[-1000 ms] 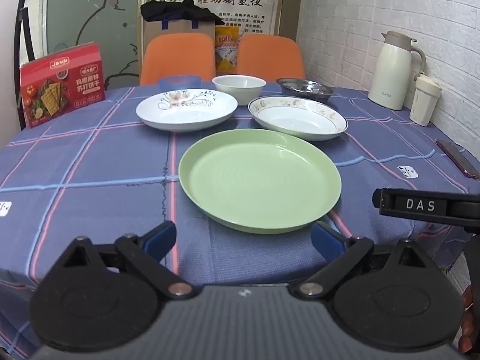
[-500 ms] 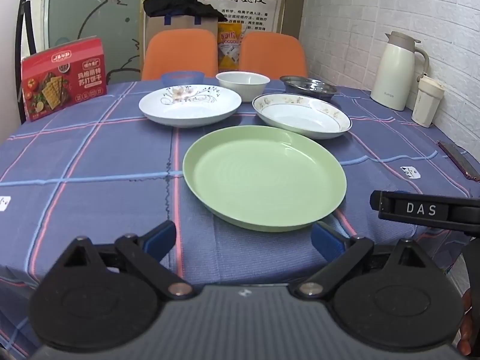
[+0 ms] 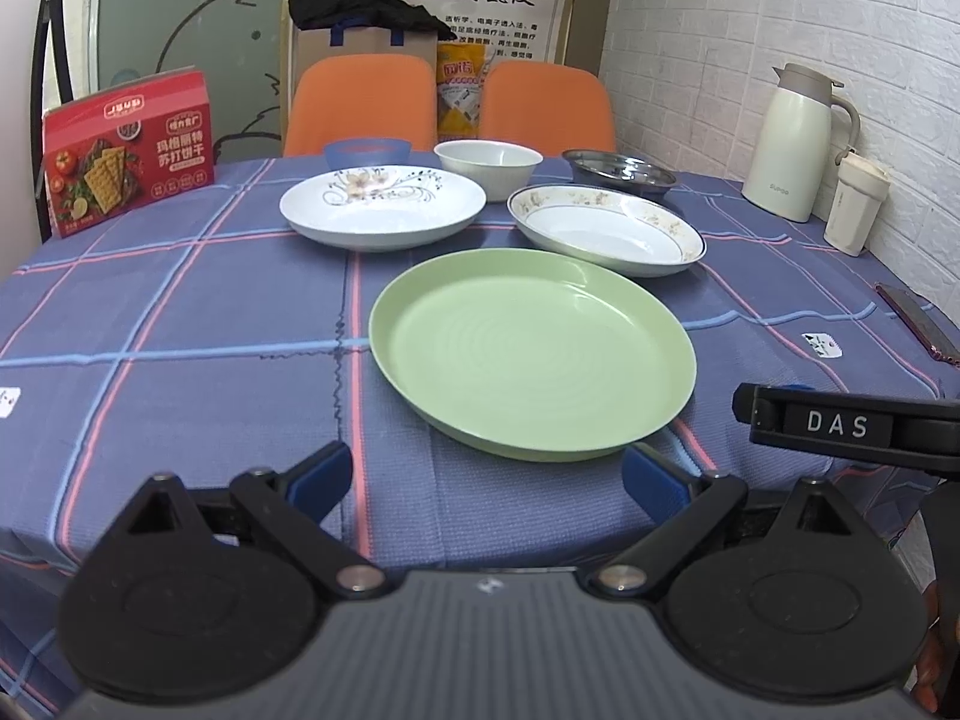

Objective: Organize plates and bowls
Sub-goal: 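Move the left gripper toward the light green plate's rim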

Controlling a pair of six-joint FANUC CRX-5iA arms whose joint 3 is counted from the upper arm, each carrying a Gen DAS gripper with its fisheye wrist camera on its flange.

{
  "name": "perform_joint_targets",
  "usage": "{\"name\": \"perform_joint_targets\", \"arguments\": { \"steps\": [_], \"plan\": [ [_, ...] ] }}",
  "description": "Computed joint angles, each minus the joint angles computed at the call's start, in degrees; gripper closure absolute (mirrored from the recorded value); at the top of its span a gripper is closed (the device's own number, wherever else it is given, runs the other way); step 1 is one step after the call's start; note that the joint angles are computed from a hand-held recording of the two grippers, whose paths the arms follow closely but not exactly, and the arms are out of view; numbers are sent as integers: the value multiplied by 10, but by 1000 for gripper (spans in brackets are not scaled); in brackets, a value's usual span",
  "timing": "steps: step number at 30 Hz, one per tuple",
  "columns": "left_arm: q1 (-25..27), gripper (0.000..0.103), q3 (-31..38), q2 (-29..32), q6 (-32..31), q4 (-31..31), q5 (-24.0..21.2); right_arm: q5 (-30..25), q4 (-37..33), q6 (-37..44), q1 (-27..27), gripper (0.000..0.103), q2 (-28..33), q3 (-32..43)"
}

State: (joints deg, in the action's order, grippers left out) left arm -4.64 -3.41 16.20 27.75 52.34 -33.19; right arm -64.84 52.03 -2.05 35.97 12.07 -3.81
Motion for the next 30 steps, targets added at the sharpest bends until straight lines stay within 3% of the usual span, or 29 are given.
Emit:
{"name": "perform_joint_targets", "arguments": {
  "steps": [30],
  "plan": [
    [3, 7, 0, -1, -2, 6, -5, 4, 0, 13, 3, 13, 7, 13]
  ]
}}
